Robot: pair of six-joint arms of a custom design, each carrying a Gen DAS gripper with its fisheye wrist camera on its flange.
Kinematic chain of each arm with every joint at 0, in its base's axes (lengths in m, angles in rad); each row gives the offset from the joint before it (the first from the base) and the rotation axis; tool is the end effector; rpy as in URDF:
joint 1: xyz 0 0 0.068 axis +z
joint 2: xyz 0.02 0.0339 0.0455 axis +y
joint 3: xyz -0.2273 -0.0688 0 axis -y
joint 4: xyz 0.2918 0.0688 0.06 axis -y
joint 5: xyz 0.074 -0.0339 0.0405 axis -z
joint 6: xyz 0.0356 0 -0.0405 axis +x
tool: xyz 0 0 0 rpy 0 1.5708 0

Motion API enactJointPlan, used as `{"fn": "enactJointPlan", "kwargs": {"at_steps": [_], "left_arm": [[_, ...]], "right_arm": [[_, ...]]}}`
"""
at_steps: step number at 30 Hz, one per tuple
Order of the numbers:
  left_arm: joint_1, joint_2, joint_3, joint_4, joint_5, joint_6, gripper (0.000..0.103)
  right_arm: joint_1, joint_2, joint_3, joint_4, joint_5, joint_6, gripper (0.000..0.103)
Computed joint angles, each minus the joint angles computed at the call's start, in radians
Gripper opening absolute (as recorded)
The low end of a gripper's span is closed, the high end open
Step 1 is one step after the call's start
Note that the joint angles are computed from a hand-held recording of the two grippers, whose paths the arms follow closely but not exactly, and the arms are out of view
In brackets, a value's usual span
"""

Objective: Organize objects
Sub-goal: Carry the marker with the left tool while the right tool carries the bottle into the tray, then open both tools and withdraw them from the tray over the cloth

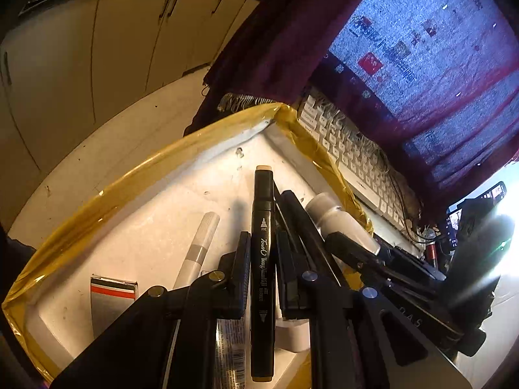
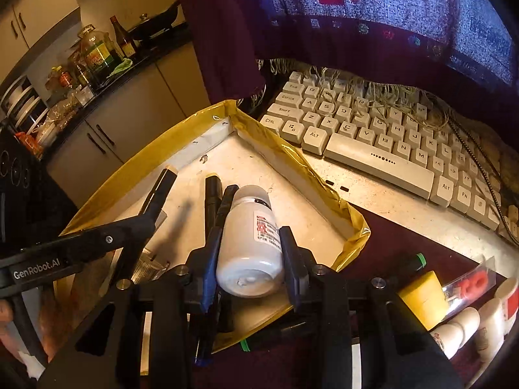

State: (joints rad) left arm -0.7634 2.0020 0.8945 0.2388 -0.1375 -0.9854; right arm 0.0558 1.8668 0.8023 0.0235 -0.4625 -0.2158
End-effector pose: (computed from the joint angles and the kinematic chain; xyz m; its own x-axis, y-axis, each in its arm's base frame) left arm 0.2704 -0.2520 0.0023 -0.8223 -0.3559 -0.4441 -0.1167 0.8692 -0.4805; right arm 0.3324 0.0345 0.0135 -0.7827 -0.2357 -0.5761 -0.4532 0.8502 0.2679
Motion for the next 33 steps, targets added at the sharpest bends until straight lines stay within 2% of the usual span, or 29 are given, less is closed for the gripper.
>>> {"fn": "enactJointPlan", "kwargs": {"at_steps": [6,7,10,11,13,16,19,21,23,28,30,33], "left_arm": [[-0.023,0.018,0.038,-0.058,-0.042,0.009,0.013],[-0.029,0.02,0.045,-0.07,-0.058,0.007,0.017],[-0.052,0.004,0.023,-0.049,-0.113,-0.001,0.049],[-0.065,-0.014,-0.003,-0.017,-0.135,-0.002,0.051],[-0.096,-0.048,-0.035,0.018,-0.169,0.02,0.051],[-0.17,-0.086,-0.05,0.032,-0.265,0.072,0.051],[-0.24,-0.103,-0.062,0.078,-0.322,0.129,0.054],[-0.272,-0.091,-0.066,0.15,-0.298,0.16,0.06],[-0.289,-0.06,-0.03,0.157,-0.255,0.179,0.061],[-0.327,0.04,0.123,0.08,-0.228,0.222,0.061],[-0.332,0.091,0.188,0.05,-0.203,0.232,0.061],[-0.345,0.143,0.263,-0.003,-0.192,0.249,0.061]], "right_arm": [[-0.033,0.048,0.05,-0.049,-0.067,0.022,0.035],[-0.041,0.045,0.051,-0.06,-0.078,0.02,0.035],[-0.081,-0.01,0.016,-0.089,-0.13,-0.003,0.037],[-0.094,-0.037,-0.002,-0.098,-0.147,-0.016,0.038],[-0.128,-0.099,-0.055,-0.108,-0.179,-0.042,0.049],[-0.217,-0.208,-0.162,-0.153,-0.248,-0.111,0.053],[-0.309,-0.261,-0.246,-0.19,-0.292,-0.215,0.053],[-0.366,-0.276,-0.289,-0.19,-0.291,-0.265,0.053],[-0.444,-0.284,-0.323,-0.187,-0.29,-0.304,0.053],[-0.653,-0.263,-0.356,-0.119,-0.282,-0.355,0.053],[-0.708,-0.21,-0.315,-0.11,-0.253,-0.36,0.053],[-0.784,-0.123,-0.216,-0.177,-0.264,-0.388,0.053]]}}
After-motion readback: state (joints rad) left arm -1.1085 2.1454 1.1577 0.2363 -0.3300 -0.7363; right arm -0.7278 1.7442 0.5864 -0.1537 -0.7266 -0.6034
